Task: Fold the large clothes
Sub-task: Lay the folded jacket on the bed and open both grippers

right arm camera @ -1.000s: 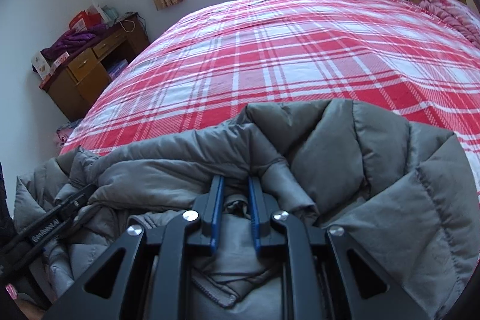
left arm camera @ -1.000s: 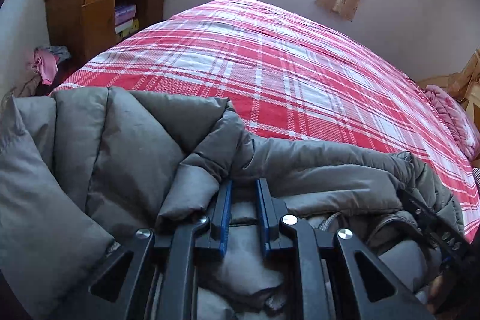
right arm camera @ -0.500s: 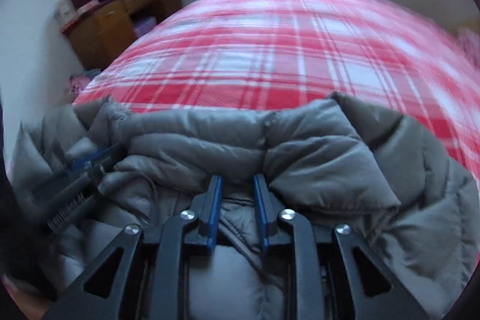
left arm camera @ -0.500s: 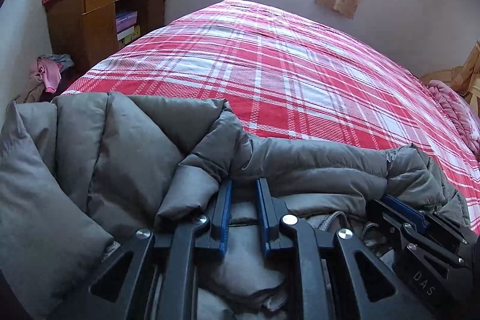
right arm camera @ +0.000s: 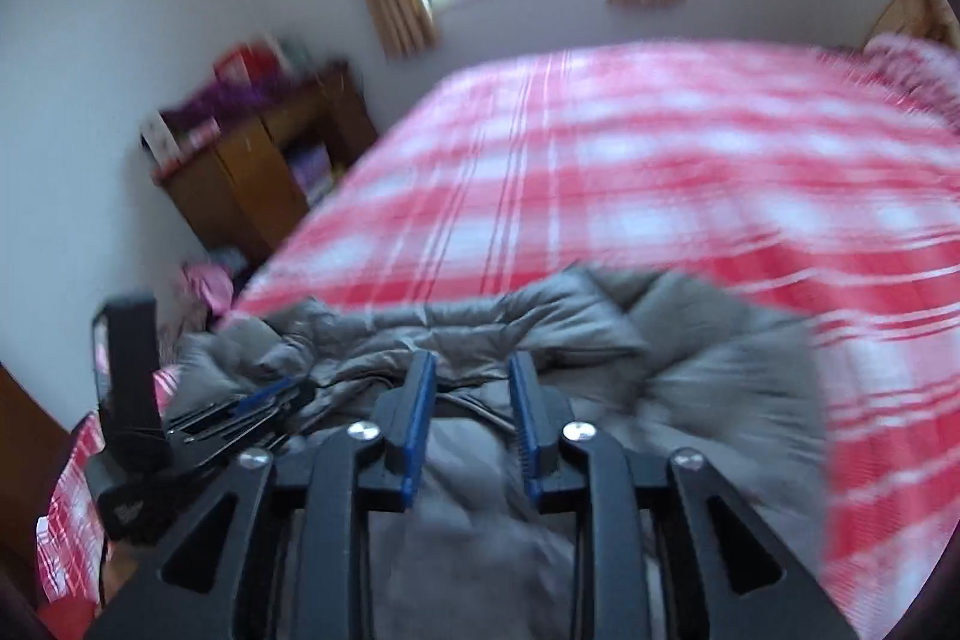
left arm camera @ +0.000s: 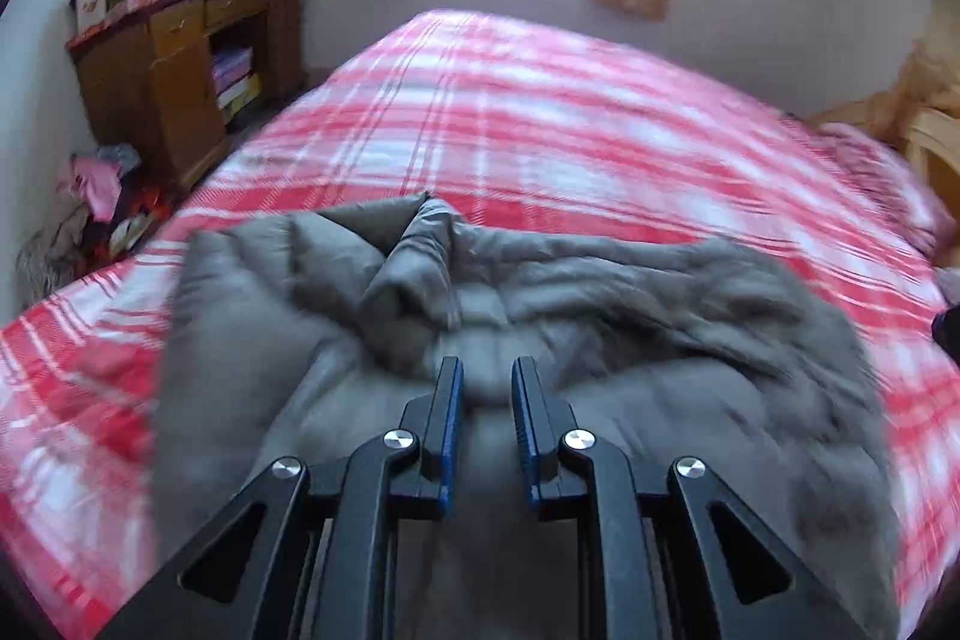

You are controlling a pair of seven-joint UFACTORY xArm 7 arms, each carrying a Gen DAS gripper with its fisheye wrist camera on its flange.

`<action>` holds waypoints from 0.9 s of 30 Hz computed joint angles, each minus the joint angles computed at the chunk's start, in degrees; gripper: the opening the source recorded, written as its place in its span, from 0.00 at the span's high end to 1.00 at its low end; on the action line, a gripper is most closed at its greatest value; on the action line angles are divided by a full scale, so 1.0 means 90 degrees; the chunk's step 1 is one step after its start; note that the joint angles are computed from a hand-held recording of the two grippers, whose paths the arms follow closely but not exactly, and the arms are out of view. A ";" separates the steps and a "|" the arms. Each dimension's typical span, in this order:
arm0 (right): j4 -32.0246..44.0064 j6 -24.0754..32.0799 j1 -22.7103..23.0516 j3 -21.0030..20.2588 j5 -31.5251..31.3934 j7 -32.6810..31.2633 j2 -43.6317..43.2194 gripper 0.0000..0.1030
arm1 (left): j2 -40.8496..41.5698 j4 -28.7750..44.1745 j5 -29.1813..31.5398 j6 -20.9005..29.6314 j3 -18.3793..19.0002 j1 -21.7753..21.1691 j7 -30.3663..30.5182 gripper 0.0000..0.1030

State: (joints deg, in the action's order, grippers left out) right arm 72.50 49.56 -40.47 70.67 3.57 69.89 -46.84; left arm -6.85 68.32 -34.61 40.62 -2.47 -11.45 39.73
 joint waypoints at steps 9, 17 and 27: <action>0.1339 0.3615 0.1942 -0.1277 -0.0021 0.0207 -0.2031 0.22 | -0.3101 -0.1689 -0.0227 0.2754 0.1849 0.0669 0.1280 0.38; 0.2710 0.5517 0.2413 -0.1878 0.1188 0.0760 -0.2962 0.21 | -0.3708 -0.1985 0.0705 0.3981 0.2800 0.2094 0.0884 0.29; 0.2457 0.6158 0.2267 -0.2158 0.2768 0.0824 -0.3734 0.17 | -0.4587 -0.3001 0.1710 0.3723 0.2939 0.2789 0.1932 0.29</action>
State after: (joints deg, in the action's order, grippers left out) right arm 94.61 104.99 -20.07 51.25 28.48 77.30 -80.44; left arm -48.13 41.32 -19.22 74.13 23.99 13.65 57.12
